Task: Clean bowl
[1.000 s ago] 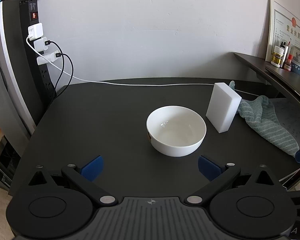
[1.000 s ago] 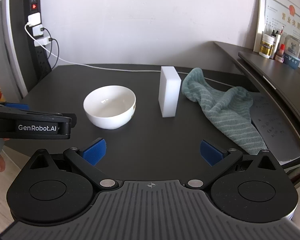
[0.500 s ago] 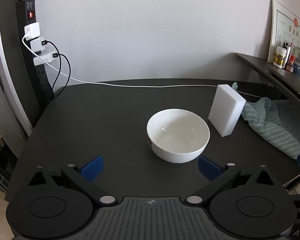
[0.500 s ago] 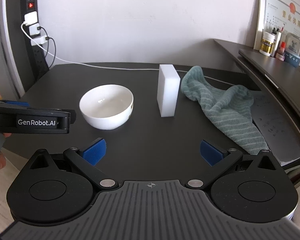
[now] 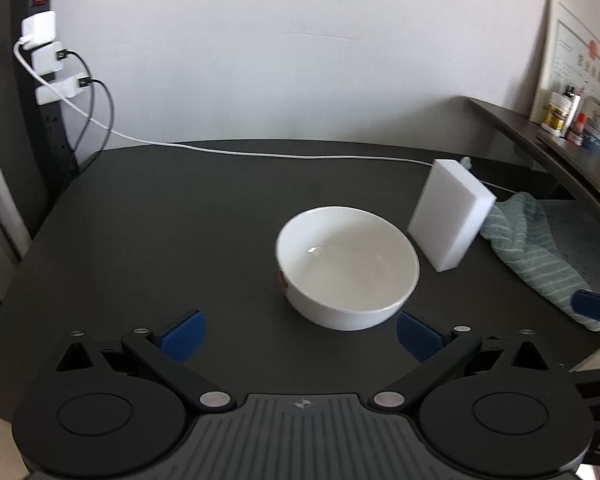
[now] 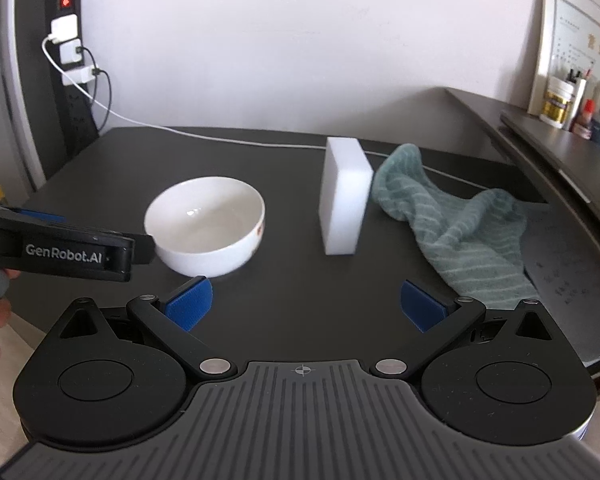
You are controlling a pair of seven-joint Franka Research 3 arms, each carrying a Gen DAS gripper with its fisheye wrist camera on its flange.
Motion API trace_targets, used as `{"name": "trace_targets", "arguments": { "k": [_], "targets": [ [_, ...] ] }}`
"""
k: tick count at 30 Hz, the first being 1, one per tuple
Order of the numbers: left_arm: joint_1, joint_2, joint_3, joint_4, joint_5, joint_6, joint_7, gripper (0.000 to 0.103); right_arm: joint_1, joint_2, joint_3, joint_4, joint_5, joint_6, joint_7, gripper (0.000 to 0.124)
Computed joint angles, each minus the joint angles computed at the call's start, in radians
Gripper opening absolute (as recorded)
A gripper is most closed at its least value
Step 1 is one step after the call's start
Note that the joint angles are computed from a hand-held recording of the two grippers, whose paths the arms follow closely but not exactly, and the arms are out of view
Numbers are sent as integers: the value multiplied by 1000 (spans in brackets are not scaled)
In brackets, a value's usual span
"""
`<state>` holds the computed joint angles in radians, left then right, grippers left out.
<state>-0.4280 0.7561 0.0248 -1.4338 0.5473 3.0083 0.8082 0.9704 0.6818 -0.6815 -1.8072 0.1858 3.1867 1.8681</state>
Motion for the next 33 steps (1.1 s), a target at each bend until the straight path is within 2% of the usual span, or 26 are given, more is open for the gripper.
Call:
{"name": "trace_targets", "arguments": {
  "k": [2, 5, 9, 12, 16, 17, 21, 25, 26, 27, 28, 30, 33],
  "targets": [
    [17, 3, -20, -1, -4, 17, 24, 102, -25, -7, 29, 4, -6, 7, -17, 103],
    [35, 6, -45, 7, -31, 3, 49, 102, -23, -10, 30, -3, -2, 20, -32, 103],
    [19, 5, -23, 13, -44, -1, 26, 102, -36, -24, 50, -15, 18, 35, -67, 103],
    [-16, 14, 22, 30, -14, -7, 6, 102, -34, -24, 48, -11, 30, 19, -84, 103],
    [18, 40, -33, 77, -14, -60, 80, 102, -34, -12, 37, 3, 15, 3, -91, 102],
    [31, 55, -55, 105, -23, -84, 110, 102, -54, -15, 54, 9, 5, 1, -103, 101],
    [26, 95, -45, 173, -32, -101, 132, 102, -164, -34, 149, 41, -23, 11, -156, 91],
    [22, 167, -40, 294, -48, -133, 155, 102, -239, -14, 191, 106, -7, 25, -172, 90],
    [14, 197, -30, 345, -67, -153, 169, 102, -257, 0, 202, 132, -2, 21, -175, 87],
    [16, 205, -35, 360, -56, -163, 162, 102, -271, 20, 206, 167, 3, 10, -175, 79],
    [14, 232, -34, 403, -60, -179, 171, 102, -286, 40, 211, 202, 4, -1, -173, 73],
    [26, 280, -60, 486, -46, -228, 180, 102, -322, 79, 228, 273, -2, -24, -167, 73],
    [21, 377, -69, 646, -120, -317, 270, 102, -391, 120, 291, 355, -23, -44, -172, 74]
  ]
}}
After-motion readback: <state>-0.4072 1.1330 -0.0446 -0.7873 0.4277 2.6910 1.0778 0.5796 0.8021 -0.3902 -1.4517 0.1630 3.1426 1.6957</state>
